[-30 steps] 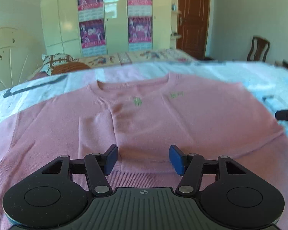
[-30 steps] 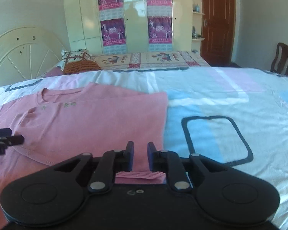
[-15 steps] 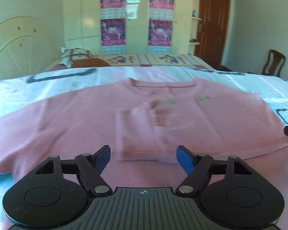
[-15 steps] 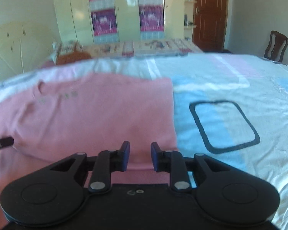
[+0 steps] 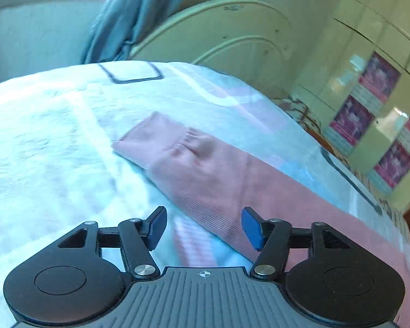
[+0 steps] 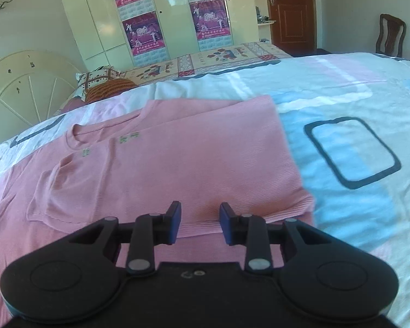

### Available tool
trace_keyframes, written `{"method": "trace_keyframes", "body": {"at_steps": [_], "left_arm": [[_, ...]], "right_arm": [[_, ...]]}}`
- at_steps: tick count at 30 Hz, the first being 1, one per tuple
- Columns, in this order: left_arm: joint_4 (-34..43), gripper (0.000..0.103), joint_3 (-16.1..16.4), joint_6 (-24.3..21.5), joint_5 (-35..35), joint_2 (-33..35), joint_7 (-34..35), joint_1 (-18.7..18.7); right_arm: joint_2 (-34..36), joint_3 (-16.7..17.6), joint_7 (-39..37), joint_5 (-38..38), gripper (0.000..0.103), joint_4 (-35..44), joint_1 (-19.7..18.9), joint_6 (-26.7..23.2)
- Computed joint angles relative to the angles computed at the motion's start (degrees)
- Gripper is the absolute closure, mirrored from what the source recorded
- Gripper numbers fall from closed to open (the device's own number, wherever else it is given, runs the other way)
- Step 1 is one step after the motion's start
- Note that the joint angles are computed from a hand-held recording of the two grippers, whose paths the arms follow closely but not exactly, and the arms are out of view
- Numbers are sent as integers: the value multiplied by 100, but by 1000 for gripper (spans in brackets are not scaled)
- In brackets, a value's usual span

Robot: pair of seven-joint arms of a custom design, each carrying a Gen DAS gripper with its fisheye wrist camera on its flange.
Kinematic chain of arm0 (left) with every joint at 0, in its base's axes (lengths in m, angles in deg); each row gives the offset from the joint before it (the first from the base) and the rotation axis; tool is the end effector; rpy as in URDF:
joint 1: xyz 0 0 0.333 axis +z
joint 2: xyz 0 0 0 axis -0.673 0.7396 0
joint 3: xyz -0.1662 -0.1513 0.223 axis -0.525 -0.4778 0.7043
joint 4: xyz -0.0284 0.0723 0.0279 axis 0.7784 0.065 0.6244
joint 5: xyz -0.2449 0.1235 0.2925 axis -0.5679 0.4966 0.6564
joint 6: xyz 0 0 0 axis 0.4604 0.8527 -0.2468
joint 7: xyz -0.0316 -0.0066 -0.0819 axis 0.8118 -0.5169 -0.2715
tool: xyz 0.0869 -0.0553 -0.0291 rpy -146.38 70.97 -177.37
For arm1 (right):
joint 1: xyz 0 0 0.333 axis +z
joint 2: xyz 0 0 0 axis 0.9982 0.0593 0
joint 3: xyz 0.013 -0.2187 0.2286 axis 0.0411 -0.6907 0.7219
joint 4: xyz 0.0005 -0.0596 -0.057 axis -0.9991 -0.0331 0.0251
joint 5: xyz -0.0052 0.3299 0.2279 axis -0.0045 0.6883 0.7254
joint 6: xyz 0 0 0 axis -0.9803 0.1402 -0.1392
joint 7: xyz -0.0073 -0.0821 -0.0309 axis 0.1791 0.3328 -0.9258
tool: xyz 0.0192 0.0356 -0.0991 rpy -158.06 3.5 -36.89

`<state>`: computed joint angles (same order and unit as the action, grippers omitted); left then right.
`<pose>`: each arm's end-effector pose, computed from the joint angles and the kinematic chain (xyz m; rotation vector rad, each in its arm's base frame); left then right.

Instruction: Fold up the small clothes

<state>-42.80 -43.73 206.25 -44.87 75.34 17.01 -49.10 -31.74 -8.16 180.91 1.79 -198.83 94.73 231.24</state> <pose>0.7085 0.0595 0.3620 -2.2409 0.9616 -0.8843 0.6558 -0.0038 0.4613 -1.3813 2.0548 -0.6743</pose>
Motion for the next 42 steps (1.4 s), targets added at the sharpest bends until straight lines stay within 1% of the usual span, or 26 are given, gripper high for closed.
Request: {"method": "trace_keyframes", "body": {"at_steps": [2, 3, 5, 9, 10, 11, 12, 13, 15, 16, 17, 18, 19, 20, 21, 22, 23, 24, 25, 28, 29, 31, 32, 34, 38, 42], "left_arm": [[149, 49, -399, 33, -364, 168, 32, 520], [205, 49, -730, 127, -542, 252, 110, 871], [393, 49, -1189, 297, -894, 469, 277, 1330], [874, 49, -1375, 440, -1226, 893, 595, 1519], [992, 54, -1406, 445, -1304, 985, 669, 1547], [1093, 65, -1440, 410, -1375, 1050, 739, 1577], [1205, 72, -1469, 315, -1438, 1109, 809, 1618], [1377, 84, -1640, 202, -1491, 1217, 936, 1772], [1553, 88, -1716, 63, -1546, 1317, 1128, 1851], [1633, 91, -1725, -153, -1543, 1289, 1247, 1835], [1595, 91, -1534, -161, -1683, 1207, 1395, 1647], [1460, 91, -1201, 151, -1478, 1109, 1178, 1396], [1480, 91, -898, 235, -1197, 1090, 940, 1169], [1602, 91, -796, 0, -1215, 1122, 1103, 1052], [1908, 91, -894, -554, -1635, 1286, 1573, 1062], [2162, 92, -1112, -1021, -1758, 1409, 1649, 1207], [2268, 92, -1130, -1168, -1480, 1419, 1349, 1210], [2261, 92, -951, -1047, -1162, 1387, 1194, 1048], [2203, 92, -752, -769, -954, 1356, 1085, 861], [2374, 92, -722, -522, -585, 1357, 1243, 603], [2396, 92, -781, -410, -485, 1340, 1338, 542], [2489, 92, -1003, -387, -331, 1319, 1697, 443], [2629, 92, -1080, -542, -303, 1365, 1839, 351], [2693, 92, -1602, -608, -347, 1365, 2335, 395], [2919, 92, -1852, -623, -290, 1432, 2930, -90], [3173, 92, -2138, -838, -353, 1535, 3427, -561]], "right_arm": [[72, -41, 199, -56, 72, 115, 89, -42], [105, -39, 260, -38, 72, 173, 105, -69], [164, -69, 393, -63, 72, 287, 152, -131], [215, -148, 586, -281, 72, 439, 250, -234], [218, -157, 624, -335, 72, 459, 263, -247], [213, -178, 684, -407, 72, 467, 284, -259], [207, -195, 751, -472, 72, 469, 299, -273], [206, -196, 803, -510, 72, 474, 299, -290], [201, -206, 919, -597, 72, 469, 302, -322], [202, -198, 958, -618, 72, 467, 292, -333], [196, -199, 1015, -647, 72, 456, 290, -346], [191, -198, 1065, -679, 72, 449, 286, -347], [175, -194, 1105, -706, 72, 430, 280, -342], [169, -176, 1108, -712, 72, 419, 260, -337], [175, -148, 1085, -694, 72, 423, 233, -350], [186, -143, 1101, -696, 72, 426, 222, -354], [193, -156, 1153, -716, 72, 422, 223, -340], [183, -182, 1227, -757, 72, 402, 235, -311], [170, -193, 1265, -787, 72, 380, 235, -273], [131, -240, 1371, -908, 72, 306, 230, -138], [130, -228, 1354, -884, 72, 294, 204, -119], [126, -205, 1319, -804, 72, 268, 152, -63], [122, -184, 1277, -738, 72, 254, 121, -38], [99, -170, 1212, -653, 72, 207, 93, 46], [13, -131, 1020, -410, 72, 63, 23, 217], [-126, -322, 1307, -541, 72, -141, 105, 414]]}}
